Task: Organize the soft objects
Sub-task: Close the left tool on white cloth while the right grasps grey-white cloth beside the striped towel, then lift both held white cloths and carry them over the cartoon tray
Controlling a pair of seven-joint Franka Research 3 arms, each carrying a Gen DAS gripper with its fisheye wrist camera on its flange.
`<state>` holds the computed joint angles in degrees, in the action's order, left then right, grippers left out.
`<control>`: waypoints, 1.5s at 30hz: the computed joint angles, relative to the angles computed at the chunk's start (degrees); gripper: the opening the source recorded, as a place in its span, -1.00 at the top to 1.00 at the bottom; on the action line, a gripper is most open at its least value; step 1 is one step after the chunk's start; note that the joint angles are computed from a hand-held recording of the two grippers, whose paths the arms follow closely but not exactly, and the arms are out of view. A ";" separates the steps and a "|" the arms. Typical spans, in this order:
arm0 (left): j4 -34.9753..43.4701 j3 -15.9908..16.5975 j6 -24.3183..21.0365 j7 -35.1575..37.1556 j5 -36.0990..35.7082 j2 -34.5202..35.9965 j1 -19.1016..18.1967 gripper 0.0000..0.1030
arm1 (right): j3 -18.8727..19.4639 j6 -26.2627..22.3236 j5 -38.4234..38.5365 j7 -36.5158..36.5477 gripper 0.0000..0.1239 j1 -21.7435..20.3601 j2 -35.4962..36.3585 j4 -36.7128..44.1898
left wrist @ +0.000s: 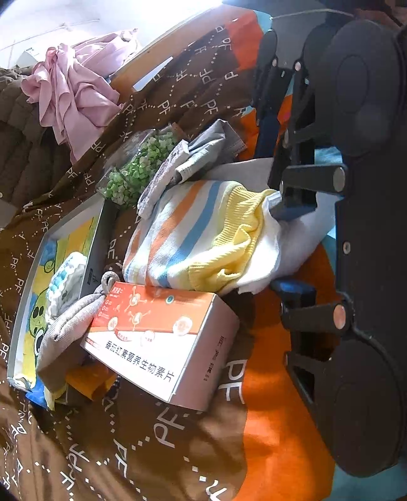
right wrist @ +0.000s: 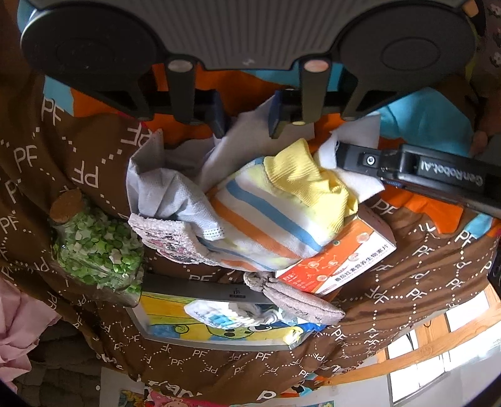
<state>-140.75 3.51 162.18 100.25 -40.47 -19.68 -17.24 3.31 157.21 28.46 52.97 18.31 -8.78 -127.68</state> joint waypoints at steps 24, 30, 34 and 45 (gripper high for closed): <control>-2.26 -2.42 0.52 -0.77 10.71 -5.09 1.10 0.91 | -0.79 7.72 6.00 -5.92 0.99 2.10 -1.14 -2.90; -3.13 -1.42 0.65 -3.47 17.38 -9.82 -0.11 0.91 | -4.64 12.79 20.50 -21.20 0.99 8.42 -6.36 -5.81; -3.59 -1.50 0.67 -5.44 21.99 -12.71 -0.22 0.91 | -7.11 15.54 27.74 -28.04 0.99 12.22 -8.88 -6.37; -0.71 -0.46 -0.16 -10.93 29.22 -16.06 -0.30 0.91 | -13.87 17.11 63.08 -60.23 0.98 20.49 -12.34 -1.74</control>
<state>-141.46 3.05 162.02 89.32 -11.25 -35.73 -17.54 -10.56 174.32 91.53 -7.27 38.80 -21.12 -129.42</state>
